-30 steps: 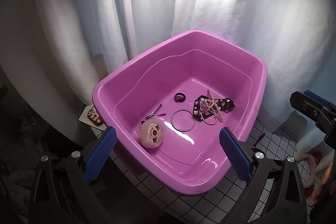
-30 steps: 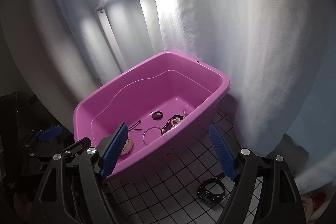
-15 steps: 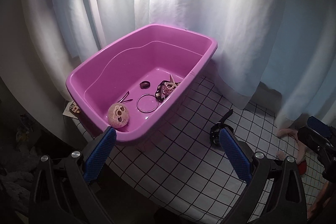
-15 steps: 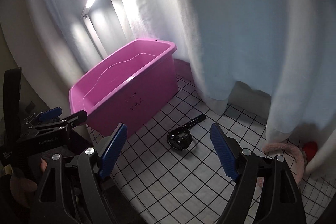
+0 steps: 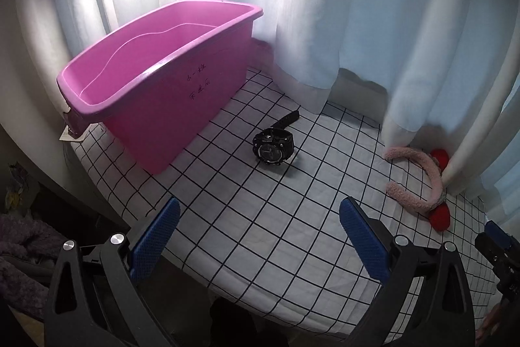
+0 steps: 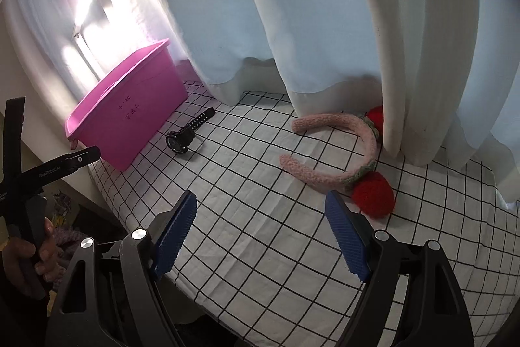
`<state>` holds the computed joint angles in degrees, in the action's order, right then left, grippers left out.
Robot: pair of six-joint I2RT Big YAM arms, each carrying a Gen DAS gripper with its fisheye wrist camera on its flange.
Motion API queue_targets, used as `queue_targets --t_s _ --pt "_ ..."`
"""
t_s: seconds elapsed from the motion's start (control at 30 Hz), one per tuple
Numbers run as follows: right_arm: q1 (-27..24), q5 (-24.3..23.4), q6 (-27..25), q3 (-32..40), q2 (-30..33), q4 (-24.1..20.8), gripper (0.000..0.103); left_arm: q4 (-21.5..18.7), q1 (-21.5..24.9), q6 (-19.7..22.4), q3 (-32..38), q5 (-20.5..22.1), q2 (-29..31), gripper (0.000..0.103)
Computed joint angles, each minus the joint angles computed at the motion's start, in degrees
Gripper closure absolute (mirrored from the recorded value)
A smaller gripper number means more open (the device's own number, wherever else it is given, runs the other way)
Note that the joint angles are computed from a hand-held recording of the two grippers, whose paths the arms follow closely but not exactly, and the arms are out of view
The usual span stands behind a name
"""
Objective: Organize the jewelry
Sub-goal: 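Withdraw both tools from the tub toward the watch and headband, then grasp the black watch with the left tool while the right tool grasps the headband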
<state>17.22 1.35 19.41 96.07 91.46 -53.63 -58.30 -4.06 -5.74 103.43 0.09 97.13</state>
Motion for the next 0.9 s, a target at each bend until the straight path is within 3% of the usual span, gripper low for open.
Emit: queue_targets --t_s 0.2,0.43,0.63,0.77,0.9 --pt "-1.7 0.9 2.0 -3.3 -1.5 1.6 0.025 0.1 -0.8 0.2 -0.9 -1.2 0.5 0.006" --pt "-2.1 4.2 5.5 -0.6 2.1 2.3 0.025 0.0 0.2 2.4 3.5 0.3 5.4 0.006" --pt "-2.7 6.3 9.0 4.2 7.4 -0.3 0.025 -3.4 0.5 4.1 14.5 2.1 14.6 0.006" --pt "-3.5 7.2 11.7 7.0 10.7 -2.1 0.025 -8.8 0.8 4.7 25.7 4.4 23.1 0.006" --pt "-4.5 7.5 15.3 8.7 13.3 -3.1 0.025 -14.2 0.4 6.2 37.1 3.8 31.2 0.006"
